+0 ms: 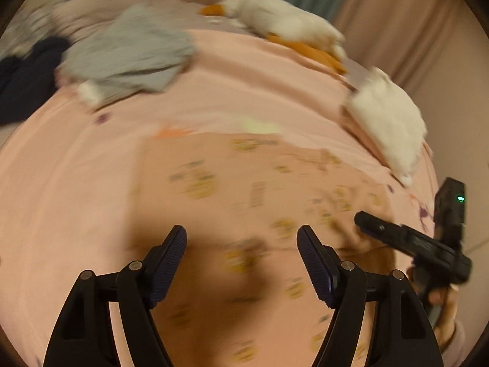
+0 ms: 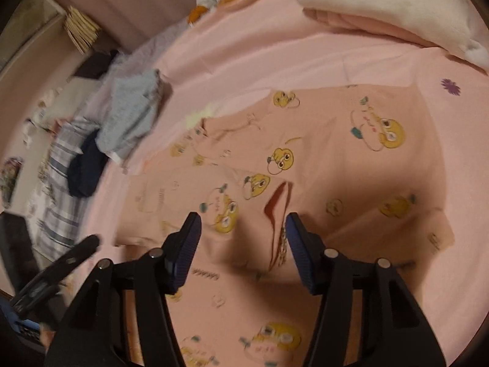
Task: Fold small clothes
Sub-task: 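Fold the held sleeve across the shirt body and open the left gripper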
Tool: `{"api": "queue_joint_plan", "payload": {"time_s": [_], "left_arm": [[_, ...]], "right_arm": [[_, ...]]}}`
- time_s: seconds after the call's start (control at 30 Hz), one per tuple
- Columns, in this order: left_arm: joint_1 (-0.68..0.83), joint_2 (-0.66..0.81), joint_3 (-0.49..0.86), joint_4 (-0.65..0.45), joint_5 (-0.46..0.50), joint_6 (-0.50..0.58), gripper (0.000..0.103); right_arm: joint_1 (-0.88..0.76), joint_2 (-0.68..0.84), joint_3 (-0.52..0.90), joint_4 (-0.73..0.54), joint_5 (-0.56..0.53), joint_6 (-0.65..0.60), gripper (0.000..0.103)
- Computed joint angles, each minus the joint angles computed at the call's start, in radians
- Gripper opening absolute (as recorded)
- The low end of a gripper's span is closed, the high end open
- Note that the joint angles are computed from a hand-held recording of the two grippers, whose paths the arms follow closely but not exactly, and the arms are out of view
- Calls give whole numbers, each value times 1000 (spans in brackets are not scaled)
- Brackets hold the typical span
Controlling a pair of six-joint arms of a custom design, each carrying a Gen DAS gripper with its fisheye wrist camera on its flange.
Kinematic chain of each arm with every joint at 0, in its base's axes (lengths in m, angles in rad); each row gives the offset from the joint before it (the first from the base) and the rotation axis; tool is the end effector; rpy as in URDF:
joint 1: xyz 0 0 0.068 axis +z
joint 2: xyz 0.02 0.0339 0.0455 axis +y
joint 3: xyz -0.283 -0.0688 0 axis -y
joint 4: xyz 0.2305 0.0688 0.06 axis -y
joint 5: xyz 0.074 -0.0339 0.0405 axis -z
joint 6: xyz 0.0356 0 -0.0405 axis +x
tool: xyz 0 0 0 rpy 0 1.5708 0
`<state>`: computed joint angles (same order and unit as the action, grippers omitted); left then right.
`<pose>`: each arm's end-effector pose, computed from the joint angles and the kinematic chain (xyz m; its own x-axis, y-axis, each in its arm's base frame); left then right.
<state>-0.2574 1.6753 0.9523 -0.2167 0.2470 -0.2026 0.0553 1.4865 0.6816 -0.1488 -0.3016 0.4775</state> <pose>0.3131 -0.0914 0.1998 -0.8426 0.0200 -0.5382 0.2213 0.9239 -0.3121 0.2607 0.0250 0.1829 -0.8264 0.3937 -0.4026 0.1749 0.8590 0.4811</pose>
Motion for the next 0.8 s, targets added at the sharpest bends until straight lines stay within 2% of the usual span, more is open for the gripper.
{"api": "queue_joint_plan", "payload": {"time_s": [0.07, 0.13, 0.17, 0.33, 0.43, 0.53, 0.63, 0.73, 0.8], "left_arm": [[81, -17, -37, 0, 23, 12, 74], [153, -19, -58, -3, 41, 25, 74], [184, -12, -60, -7, 53, 30, 74], [268, 18, -54, -17, 102, 29, 74], [251, 11, -53, -4, 116, 15, 74], [225, 7, -44, -1, 120, 18, 74], [180, 17, -21, 4, 109, 26, 74], [125, 58, 25, -1, 86, 35, 74], [90, 95, 59, 3, 81, 40, 74]], "right_arm": [[39, 82, 47, -25, 58, -9, 19], [85, 85, 62, -36, 141, -12, 8], [93, 62, 63, -43, 150, -14, 6], [1, -161, 88, -140, 118, -43, 6], [-54, -221, 139, -229, 112, -92, 6], [-109, -220, 146, -271, 145, -133, 6], [-155, -180, 108, -248, 169, -146, 7], [-193, -109, 76, -220, 149, -176, 10], [-183, -64, 85, -242, 191, -187, 16]]}}
